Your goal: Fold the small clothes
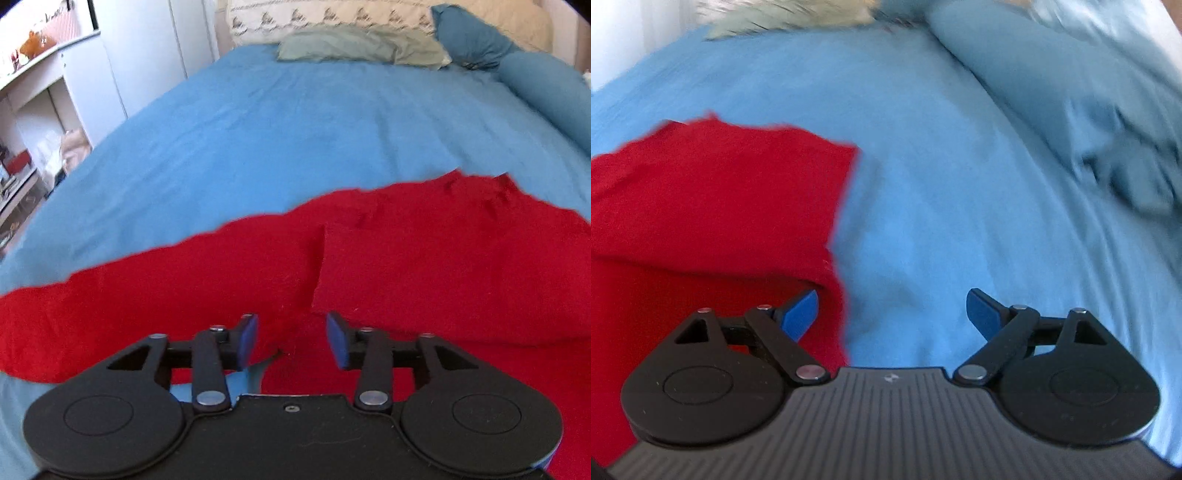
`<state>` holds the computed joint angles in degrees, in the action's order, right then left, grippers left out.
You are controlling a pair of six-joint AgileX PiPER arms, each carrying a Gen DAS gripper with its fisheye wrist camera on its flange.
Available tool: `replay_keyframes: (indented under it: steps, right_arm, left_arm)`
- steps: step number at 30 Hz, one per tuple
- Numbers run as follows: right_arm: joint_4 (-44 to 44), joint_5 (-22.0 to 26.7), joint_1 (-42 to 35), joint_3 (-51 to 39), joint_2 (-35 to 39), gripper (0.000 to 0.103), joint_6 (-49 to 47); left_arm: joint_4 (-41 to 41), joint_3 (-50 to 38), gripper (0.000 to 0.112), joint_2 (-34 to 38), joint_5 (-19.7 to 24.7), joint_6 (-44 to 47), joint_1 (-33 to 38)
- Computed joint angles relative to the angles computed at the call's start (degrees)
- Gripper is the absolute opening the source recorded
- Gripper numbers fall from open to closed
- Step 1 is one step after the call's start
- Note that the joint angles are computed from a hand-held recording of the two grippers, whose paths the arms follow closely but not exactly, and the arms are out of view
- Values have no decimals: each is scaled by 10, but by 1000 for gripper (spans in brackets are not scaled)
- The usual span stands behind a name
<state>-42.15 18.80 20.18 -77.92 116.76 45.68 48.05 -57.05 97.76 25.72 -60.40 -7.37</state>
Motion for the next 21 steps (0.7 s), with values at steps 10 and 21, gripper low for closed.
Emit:
replay_keyframes:
  steps: [10, 21]
  right_arm:
    - [234, 29, 30, -181, 143, 103, -137]
    - [400, 17, 2, -340, 213, 103, -309]
  left_arm:
    - [-33, -75, 64, 62, -37, 65, -41]
    - [-130, -110, 63, 134, -54, 115, -18]
